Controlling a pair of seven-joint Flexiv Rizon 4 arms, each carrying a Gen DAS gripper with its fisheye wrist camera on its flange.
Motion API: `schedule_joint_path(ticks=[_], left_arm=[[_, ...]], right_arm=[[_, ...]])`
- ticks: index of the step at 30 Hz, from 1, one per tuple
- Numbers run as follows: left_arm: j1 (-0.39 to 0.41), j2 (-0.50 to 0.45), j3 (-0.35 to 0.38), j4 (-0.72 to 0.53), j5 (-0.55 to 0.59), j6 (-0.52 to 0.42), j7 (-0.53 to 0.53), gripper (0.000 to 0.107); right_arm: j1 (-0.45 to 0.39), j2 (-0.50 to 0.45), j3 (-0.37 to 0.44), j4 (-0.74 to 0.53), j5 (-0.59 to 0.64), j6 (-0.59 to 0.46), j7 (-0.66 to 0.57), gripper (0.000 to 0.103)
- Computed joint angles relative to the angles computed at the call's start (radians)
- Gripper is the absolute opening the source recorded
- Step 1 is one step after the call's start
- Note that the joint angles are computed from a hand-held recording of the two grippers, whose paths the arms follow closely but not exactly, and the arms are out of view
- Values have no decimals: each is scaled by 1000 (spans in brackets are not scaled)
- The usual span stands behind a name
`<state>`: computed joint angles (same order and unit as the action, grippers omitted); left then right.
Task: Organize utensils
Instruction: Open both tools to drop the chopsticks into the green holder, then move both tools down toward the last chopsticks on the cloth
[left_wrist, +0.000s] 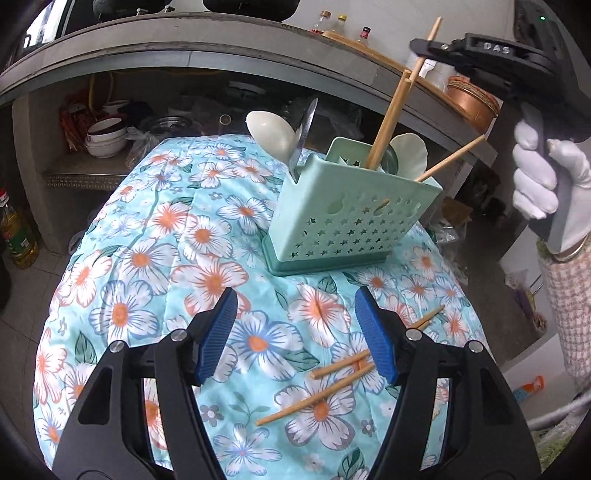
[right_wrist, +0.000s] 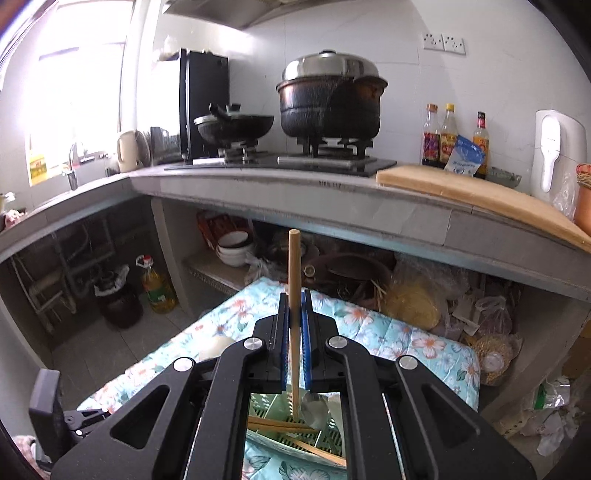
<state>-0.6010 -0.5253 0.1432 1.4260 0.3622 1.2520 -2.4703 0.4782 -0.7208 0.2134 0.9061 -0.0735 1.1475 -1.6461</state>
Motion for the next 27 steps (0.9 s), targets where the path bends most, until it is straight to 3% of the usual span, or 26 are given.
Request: schedule_joint_path(ticks=[8,9,12,16,21,27], left_arm=[[6,1,1,10,-11,2,-15,63],[5,2,2,10,-10,1,-17,63],[4,4,6,11,-5,-1,-25,63],[8,5,2,12,-6,-6,-29,63],[10,4,0,8,-3,-13,-31,63],[15,3,-7,8,-5,-12,-27,65]], right_arm=[[35,-29,-54,3,-75,-30,34,8],[33,-30,-50,0,-74,-34,35,11],[31,-17,-49,14,-74,0,42,35],[20,11,-41,48,-69,61,50,47],[-14,52,-13,83,-35,128,75,48],[-112,145,88,199,64,205,43,50]])
